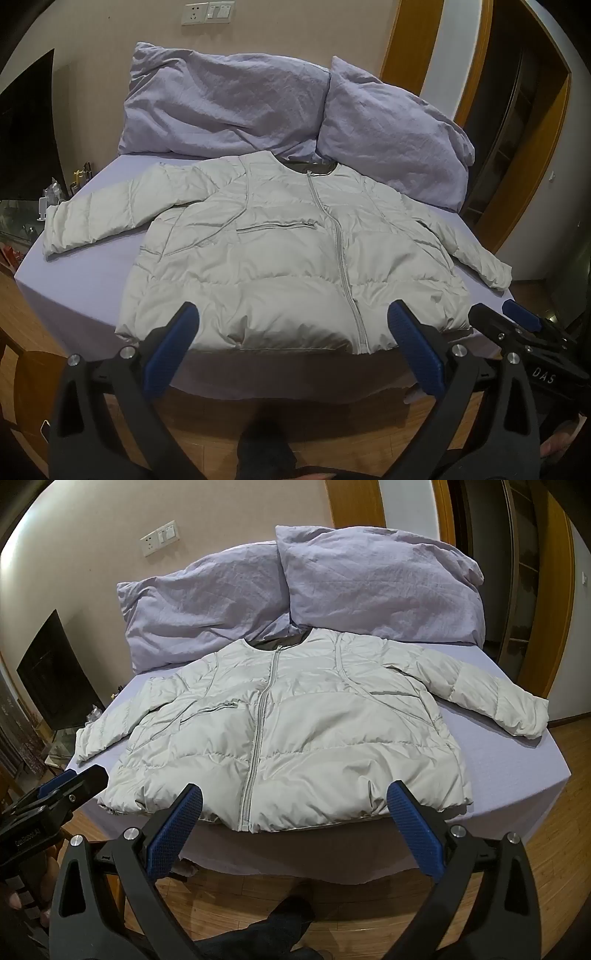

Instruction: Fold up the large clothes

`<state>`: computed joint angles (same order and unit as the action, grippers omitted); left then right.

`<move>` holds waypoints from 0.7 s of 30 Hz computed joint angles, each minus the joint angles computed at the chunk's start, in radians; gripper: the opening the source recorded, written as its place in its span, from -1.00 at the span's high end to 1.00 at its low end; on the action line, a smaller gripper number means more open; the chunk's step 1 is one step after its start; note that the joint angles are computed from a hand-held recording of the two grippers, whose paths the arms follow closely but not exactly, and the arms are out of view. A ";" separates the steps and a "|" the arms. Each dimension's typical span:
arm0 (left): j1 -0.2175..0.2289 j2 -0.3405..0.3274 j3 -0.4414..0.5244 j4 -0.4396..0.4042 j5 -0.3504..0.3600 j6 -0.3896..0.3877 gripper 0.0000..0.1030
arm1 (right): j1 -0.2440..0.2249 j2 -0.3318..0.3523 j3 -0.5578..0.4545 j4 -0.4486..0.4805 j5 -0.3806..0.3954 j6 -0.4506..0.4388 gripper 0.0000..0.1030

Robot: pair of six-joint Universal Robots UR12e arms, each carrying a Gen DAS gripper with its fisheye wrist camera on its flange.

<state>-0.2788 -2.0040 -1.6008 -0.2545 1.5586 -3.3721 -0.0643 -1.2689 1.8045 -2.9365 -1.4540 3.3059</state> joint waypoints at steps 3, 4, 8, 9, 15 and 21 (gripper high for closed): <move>-0.001 0.000 0.000 -0.002 -0.001 0.001 -0.97 | 0.000 0.000 0.000 -0.001 -0.001 0.000 -0.97; -0.001 0.000 0.001 -0.003 0.000 0.002 -0.97 | 0.000 0.000 0.000 0.000 0.000 0.001 -0.97; 0.000 0.000 0.000 -0.003 -0.001 -0.001 -0.97 | -0.001 0.001 -0.003 0.003 0.002 0.004 -0.97; 0.000 0.001 0.000 -0.004 0.000 0.000 -0.97 | -0.001 0.001 -0.004 0.003 0.002 0.005 -0.97; 0.001 0.002 -0.001 -0.004 -0.001 0.000 -0.97 | 0.000 0.000 0.001 -0.006 0.000 0.000 -0.97; 0.000 0.000 0.001 -0.005 0.000 0.000 -0.97 | 0.000 0.000 0.002 -0.007 0.000 0.000 -0.97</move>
<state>-0.2788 -2.0036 -1.6001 -0.2599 1.5586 -3.3726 -0.0640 -1.2693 1.8062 -2.9437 -1.4544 3.3062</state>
